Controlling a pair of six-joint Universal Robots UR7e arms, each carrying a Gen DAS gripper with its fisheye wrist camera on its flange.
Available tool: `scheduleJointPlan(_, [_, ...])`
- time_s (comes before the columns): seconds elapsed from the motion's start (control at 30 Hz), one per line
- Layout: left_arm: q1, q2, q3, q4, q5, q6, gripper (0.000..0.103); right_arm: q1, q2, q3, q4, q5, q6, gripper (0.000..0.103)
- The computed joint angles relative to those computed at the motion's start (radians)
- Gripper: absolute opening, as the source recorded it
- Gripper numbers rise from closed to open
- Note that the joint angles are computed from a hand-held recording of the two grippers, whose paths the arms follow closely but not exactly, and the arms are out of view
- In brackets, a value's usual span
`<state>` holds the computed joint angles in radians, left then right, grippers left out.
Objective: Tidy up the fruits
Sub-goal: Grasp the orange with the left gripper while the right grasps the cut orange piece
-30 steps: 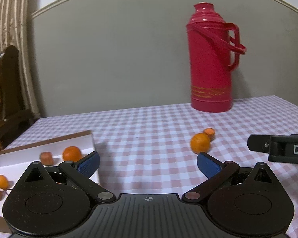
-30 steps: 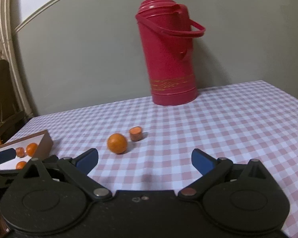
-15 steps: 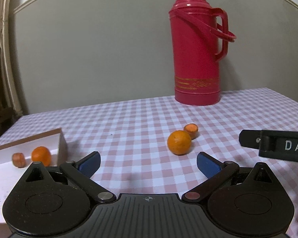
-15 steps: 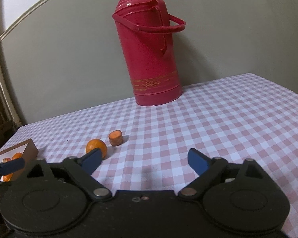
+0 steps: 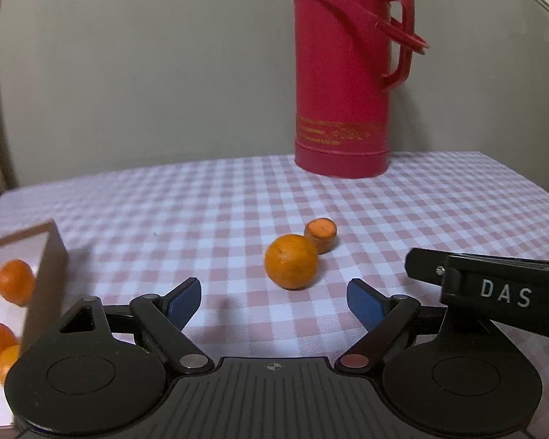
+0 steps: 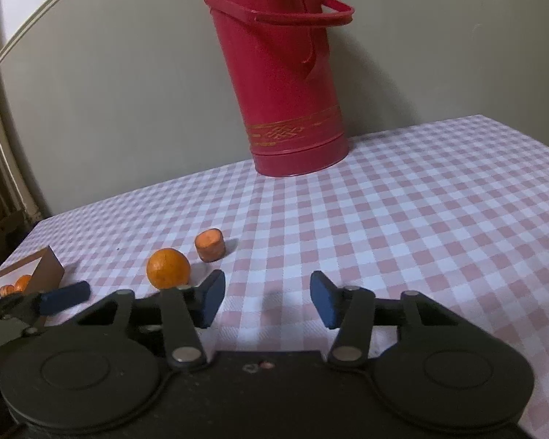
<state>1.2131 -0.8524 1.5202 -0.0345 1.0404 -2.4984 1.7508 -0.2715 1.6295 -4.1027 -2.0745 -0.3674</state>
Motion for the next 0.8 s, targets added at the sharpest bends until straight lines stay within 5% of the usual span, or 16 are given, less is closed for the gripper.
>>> scheduleJointPlan(0.13, [0.003, 0.022, -0.025, -0.019, 0.003, 0.025, 0.086, -0.007, -0.005, -0.014, 0.020, 0.009, 0.026, 0.041])
scheduleJointPlan(0.27, [0.010, 0.073, -0.112, 0.081, 0.012, -0.033, 0.068, -0.007, -0.008, -0.025, 0.036, 0.004, 0.037, 0.041])
scheduleJointPlan(0.47, [0.016, 0.110, -0.170, 0.137, 0.009, -0.077, 0.067, -0.018, -0.010, -0.031, 0.040, 0.012, 0.046, 0.041])
scheduleJointPlan(0.57, [0.020, 0.120, -0.190, 0.157, 0.013, -0.097, 0.049, -0.024, -0.015, -0.033, 0.059, 0.022, 0.062, 0.041])
scheduleJointPlan(0.8, [0.039, 0.109, -0.199, 0.171, 0.029, -0.125, 0.037, -0.022, 0.002, -0.074, 0.103, 0.036, 0.058, 0.042])
